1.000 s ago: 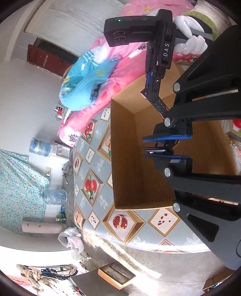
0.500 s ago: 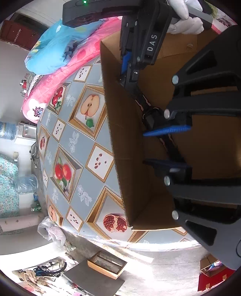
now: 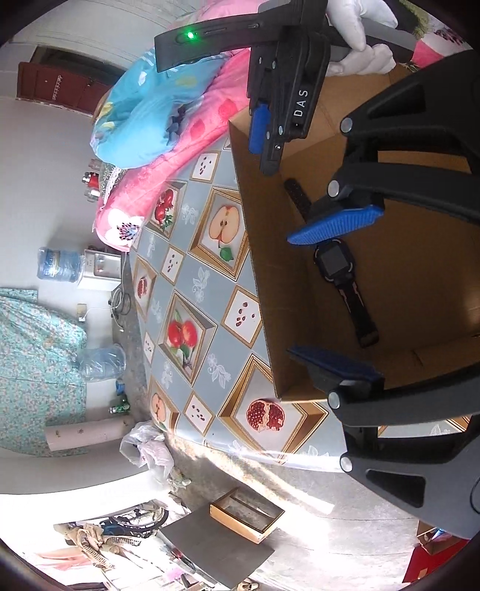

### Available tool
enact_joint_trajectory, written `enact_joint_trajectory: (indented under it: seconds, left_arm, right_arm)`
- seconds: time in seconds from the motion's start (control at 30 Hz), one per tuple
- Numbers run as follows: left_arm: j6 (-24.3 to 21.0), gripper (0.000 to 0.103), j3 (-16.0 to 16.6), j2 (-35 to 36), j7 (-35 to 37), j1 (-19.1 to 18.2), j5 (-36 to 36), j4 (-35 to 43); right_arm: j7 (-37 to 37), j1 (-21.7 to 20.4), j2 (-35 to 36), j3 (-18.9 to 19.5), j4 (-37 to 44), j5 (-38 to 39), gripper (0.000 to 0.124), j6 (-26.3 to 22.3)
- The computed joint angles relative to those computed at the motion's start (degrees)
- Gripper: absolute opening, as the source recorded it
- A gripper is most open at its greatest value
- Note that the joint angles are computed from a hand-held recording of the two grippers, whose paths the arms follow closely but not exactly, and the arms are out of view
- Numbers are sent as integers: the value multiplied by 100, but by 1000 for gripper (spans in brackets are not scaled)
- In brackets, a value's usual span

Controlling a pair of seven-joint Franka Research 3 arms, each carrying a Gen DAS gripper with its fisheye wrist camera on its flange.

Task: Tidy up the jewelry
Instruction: 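Lower the smartwatch into the box and open both grippers, then withdraw both grippers from the box back over the bracelets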

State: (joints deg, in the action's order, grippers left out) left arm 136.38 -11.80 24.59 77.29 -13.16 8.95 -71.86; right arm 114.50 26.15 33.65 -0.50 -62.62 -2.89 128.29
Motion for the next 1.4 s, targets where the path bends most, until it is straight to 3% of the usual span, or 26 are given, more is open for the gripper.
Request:
enact_joint_trajectory:
  seconds: [0.23, 0.4, 0.6, 0.7, 0.87, 0.93, 1.1, 1.2, 1.4]
  left_arm:
    - [1093, 58, -30, -1641, 48, 426, -474, -2176]
    - [1804, 64, 112, -2897, 95, 503, -788, -3856]
    - [1846, 70, 257, -3882, -317, 403, -651, -5278]
    - [1594, 70, 287, -4157, -538, 300, -693, -5779]
    - [1238, 70, 257, -4367, -735, 100, -738, -6392]
    - [1163, 70, 203, -4404, -825, 67, -623, -6525]
    - [1131, 70, 177, -4352, -960, -60, -567, -6681]
    - [1180, 71, -14, -4288, -1235, 40, -100, -6687]
    - [1245, 87, -37, -4147, -1411, -18, 238, -6604]
  right_arm:
    - [167, 29, -1321, 123, -1860, -19, 38, 1070]
    - [589, 148, -2494, 229, -3494, -621, 41, 2157]
    - [2115, 48, -3598, 598, -4982, -2164, 60, 2638]
    - [2561, -116, -3964, 896, -5559, -2361, 63, 2537]
    - [2465, -181, -4070, 1220, -6111, -1791, 64, 2036]
    - [2578, -183, -3988, 1330, -6166, -1909, 64, 1761]
    - [2574, -22, -3754, 1357, -6186, -1958, 64, 1499]
    - [2793, 53, -3667, 1331, -6170, -2284, 67, 1517]
    - [3200, 140, -3658, 1279, -6185, -2639, 85, 1437]
